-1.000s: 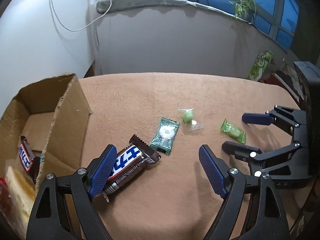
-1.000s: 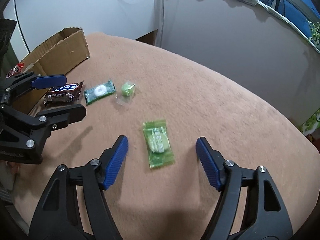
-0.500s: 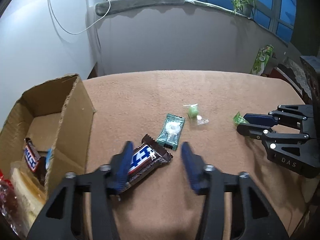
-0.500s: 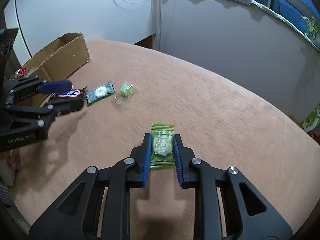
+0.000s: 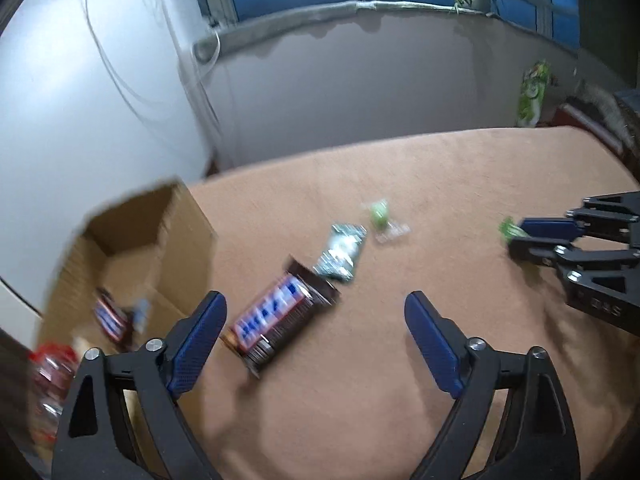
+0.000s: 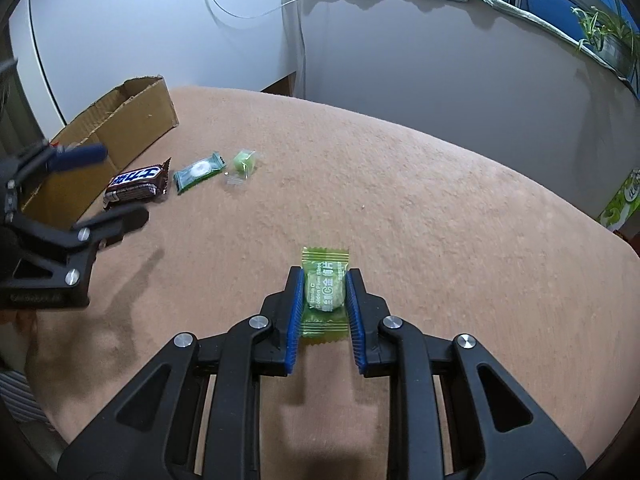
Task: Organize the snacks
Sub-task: 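Grasp the blue-wrapped chocolate bar with the left tool while the right holds the green packet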
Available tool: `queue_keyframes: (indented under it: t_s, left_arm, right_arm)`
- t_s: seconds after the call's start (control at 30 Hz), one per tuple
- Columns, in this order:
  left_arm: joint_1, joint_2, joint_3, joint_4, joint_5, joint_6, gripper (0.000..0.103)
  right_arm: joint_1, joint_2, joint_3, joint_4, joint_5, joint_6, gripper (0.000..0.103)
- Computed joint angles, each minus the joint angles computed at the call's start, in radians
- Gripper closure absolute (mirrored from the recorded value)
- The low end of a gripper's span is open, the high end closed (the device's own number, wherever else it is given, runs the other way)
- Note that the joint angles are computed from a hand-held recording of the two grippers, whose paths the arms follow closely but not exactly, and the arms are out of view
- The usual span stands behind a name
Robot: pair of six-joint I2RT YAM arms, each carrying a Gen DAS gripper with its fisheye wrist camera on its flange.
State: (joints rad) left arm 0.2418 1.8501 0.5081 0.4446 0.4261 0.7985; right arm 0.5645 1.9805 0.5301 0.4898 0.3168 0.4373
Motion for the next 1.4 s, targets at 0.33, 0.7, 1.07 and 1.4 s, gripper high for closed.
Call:
queue_keyframes:
  t_s: [0.33,0.7,1.07,1.4]
  left_arm:
    - [-0.043,0.130,0.140,-0.116,-0.040,0.056,0.010]
    - [-0.106,0.152,0.239,-0.263,-0.104,0.075,0.010]
    - [-0.038,0.175,0.474,-0.772,0.170,0.151,0.010]
    - [-0.160,0.200,0.344,-0.342,-0.163,0.044,0.010]
  right_arm:
    - [-0.010,-0.009,-0.036,0.046,-0.014,-0.003,0.081]
    - [-0.007,-0.027,-0.063,0.073,-0.010,0.009,0.081]
    - [0.000,-0.066,-0.129,0.134,0.005,0.031,0.081]
    - [-0.008,-0.082,-0.189,0.217,-0.005,0.032,0.081]
